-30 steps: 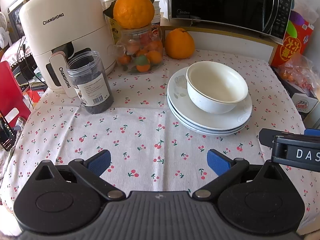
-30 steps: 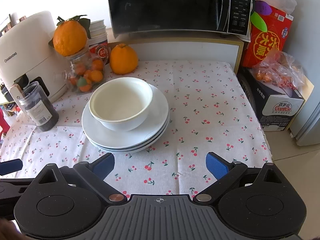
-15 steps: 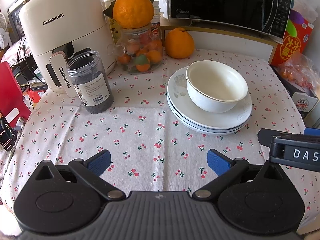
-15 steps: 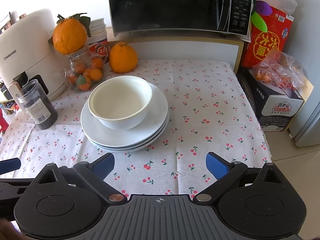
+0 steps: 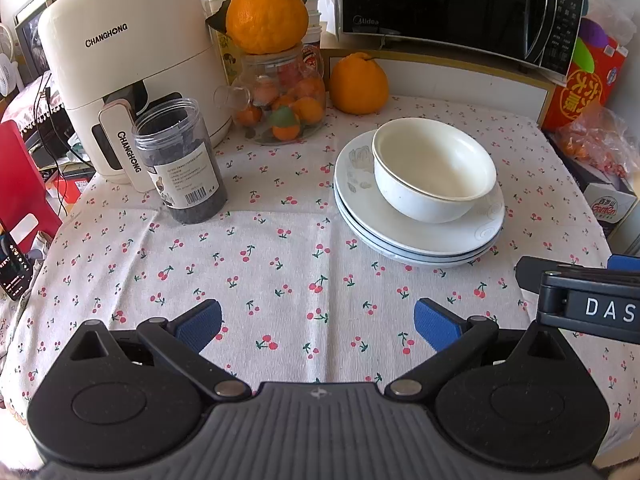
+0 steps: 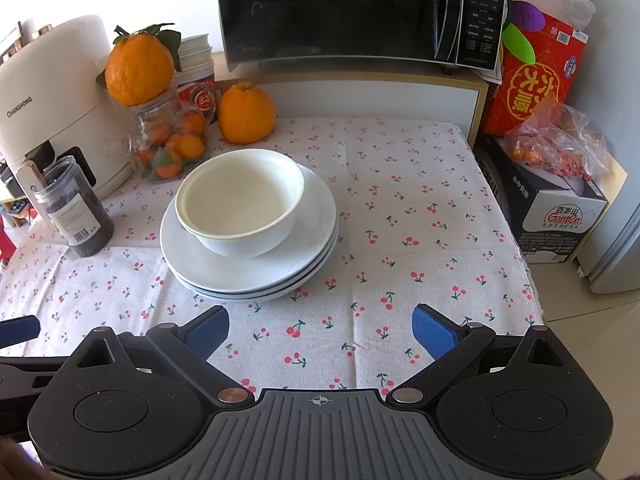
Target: Organize plates and bowls
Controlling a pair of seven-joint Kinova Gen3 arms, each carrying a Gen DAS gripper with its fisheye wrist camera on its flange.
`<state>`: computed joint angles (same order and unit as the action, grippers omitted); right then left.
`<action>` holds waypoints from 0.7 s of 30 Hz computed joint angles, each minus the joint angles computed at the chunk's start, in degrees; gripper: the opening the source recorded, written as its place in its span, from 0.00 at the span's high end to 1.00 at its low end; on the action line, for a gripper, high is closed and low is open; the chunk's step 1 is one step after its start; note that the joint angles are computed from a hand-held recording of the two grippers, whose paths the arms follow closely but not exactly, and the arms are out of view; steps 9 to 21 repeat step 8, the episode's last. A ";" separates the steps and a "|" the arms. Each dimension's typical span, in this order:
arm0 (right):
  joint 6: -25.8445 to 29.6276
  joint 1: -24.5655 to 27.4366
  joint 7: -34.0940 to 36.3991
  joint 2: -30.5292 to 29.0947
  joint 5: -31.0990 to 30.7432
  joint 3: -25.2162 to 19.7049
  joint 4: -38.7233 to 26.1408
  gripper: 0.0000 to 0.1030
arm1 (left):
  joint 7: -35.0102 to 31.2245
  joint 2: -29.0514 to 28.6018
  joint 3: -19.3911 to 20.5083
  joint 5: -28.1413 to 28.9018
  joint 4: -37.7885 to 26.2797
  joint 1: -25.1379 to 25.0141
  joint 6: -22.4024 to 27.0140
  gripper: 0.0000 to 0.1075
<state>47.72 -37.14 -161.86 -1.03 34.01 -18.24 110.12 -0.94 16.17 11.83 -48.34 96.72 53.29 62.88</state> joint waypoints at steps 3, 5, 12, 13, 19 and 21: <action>0.03 -0.08 -0.07 0.08 0.12 -0.02 0.11 0.04 | -0.26 -0.08 0.06 0.16 0.10 -0.14 -0.29 0.04; 0.05 -0.14 0.01 0.14 0.12 -0.02 0.14 0.04 | -0.48 -0.14 0.11 0.21 0.23 -0.19 -0.59 0.04; 0.28 -0.30 0.36 0.36 0.10 -0.01 -0.01 0.04 | -0.56 0.07 0.10 -0.11 0.27 0.07 -0.31 0.04; 0.28 -0.30 0.36 0.36 0.10 -0.01 -0.01 0.04 | -0.56 0.07 0.10 -0.11 0.27 0.07 -0.31 0.04; 0.28 -0.30 0.36 0.36 0.10 -0.01 -0.01 0.04 | -0.56 0.07 0.10 -0.11 0.27 0.07 -0.31 0.04; 0.28 -0.30 0.36 0.36 0.10 -0.01 -0.01 0.04 | -0.56 0.07 0.10 -0.11 0.27 0.07 -0.31 0.04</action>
